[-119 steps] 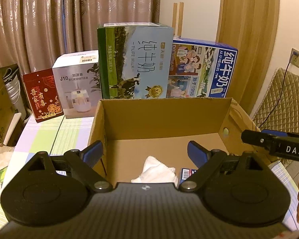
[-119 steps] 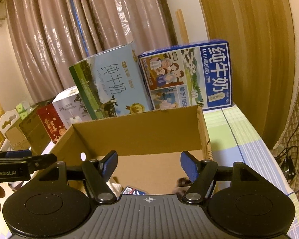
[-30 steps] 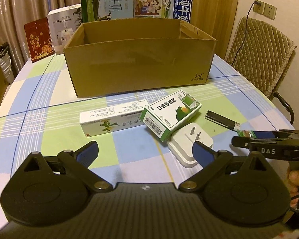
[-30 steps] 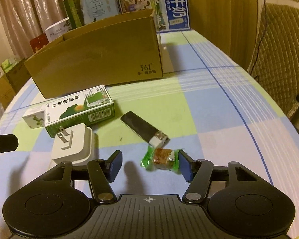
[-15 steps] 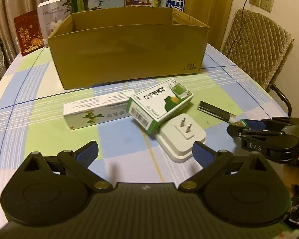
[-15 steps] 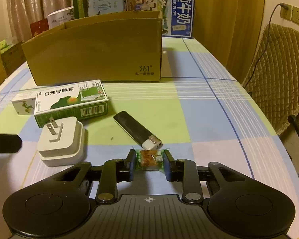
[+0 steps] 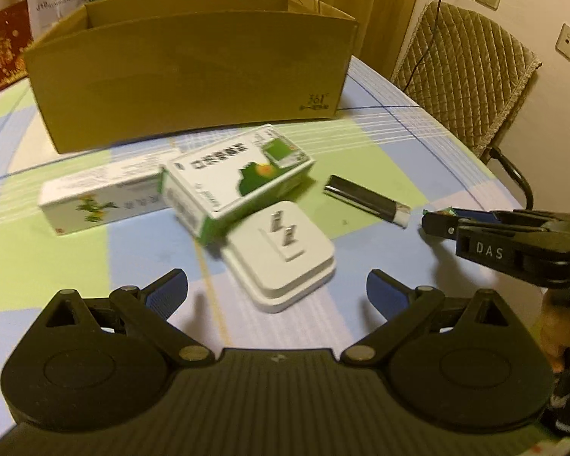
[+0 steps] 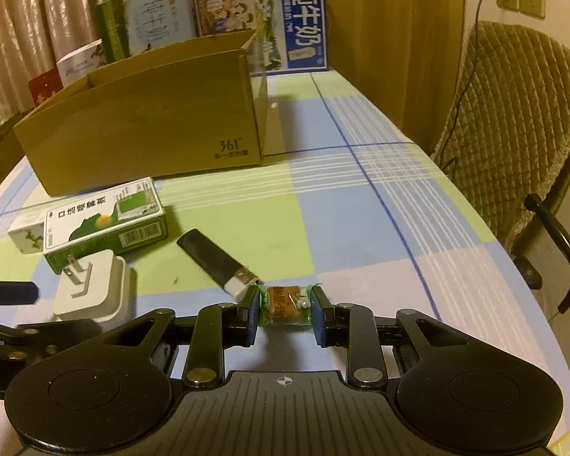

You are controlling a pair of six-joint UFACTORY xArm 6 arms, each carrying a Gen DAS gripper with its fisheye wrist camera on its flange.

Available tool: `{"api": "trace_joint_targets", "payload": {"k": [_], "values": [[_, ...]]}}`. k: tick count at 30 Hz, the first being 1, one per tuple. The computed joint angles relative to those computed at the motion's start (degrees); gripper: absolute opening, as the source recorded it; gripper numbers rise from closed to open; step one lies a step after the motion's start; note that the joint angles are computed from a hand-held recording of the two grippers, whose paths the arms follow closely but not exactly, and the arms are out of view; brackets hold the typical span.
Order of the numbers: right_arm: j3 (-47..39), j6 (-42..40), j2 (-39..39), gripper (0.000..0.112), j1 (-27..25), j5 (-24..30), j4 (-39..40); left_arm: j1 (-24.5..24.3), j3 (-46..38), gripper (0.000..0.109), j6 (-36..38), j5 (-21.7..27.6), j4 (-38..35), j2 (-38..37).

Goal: Organize objects
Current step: 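Grasp the white plug adapter with the left tool while the right tool holds the candy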

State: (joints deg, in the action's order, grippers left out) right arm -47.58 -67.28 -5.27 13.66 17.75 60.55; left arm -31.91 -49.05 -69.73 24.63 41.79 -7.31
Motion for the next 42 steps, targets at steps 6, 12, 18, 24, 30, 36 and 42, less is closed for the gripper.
{"api": "trace_joint_targets", "payload": {"k": [6, 12, 18, 24, 30, 36, 42], "values": [[-0.70, 0.41, 0.52, 0.025, -1.29, 0.63, 0.17, 0.34, -3.60, 0.098, -4.08, -2.65, 1.47, 5.09], [-1.42, 1.15, 0.98, 0.025, -2.00, 1.30, 0.08, -0.63, -7.69, 0.089, -8.57, 2.36, 5.56, 8.79], [-1.41, 1.08, 0.54, 0.025, -1.46, 2.07, 0.39, -2.45, -9.08, 0.068, -7.38, 7.09, 8.32, 9.82], [-0.81, 0.50, -0.73, 0.025, -0.93, 2.53, 1.03, -2.35, -6.69, 0.061, -3.54, 6.50, 4.24, 7.13], [-0.21, -1.08, -3.13, 0.025, -0.46, 3.81, 2.31, -3.42, -3.63, 0.061, -3.97, 7.17, 5.42, 1.99], [0.60, -3.07, -6.11, 0.025, 0.19, 5.23, 3.48, -4.36, -1.27, 0.061, -6.01, 9.50, 9.57, -4.00], [-0.21, -4.91, -8.70, 0.025, 0.66, 8.34, 4.11, -4.88, 0.22, 0.061, -7.53, 11.42, 11.59, -8.87]]}}
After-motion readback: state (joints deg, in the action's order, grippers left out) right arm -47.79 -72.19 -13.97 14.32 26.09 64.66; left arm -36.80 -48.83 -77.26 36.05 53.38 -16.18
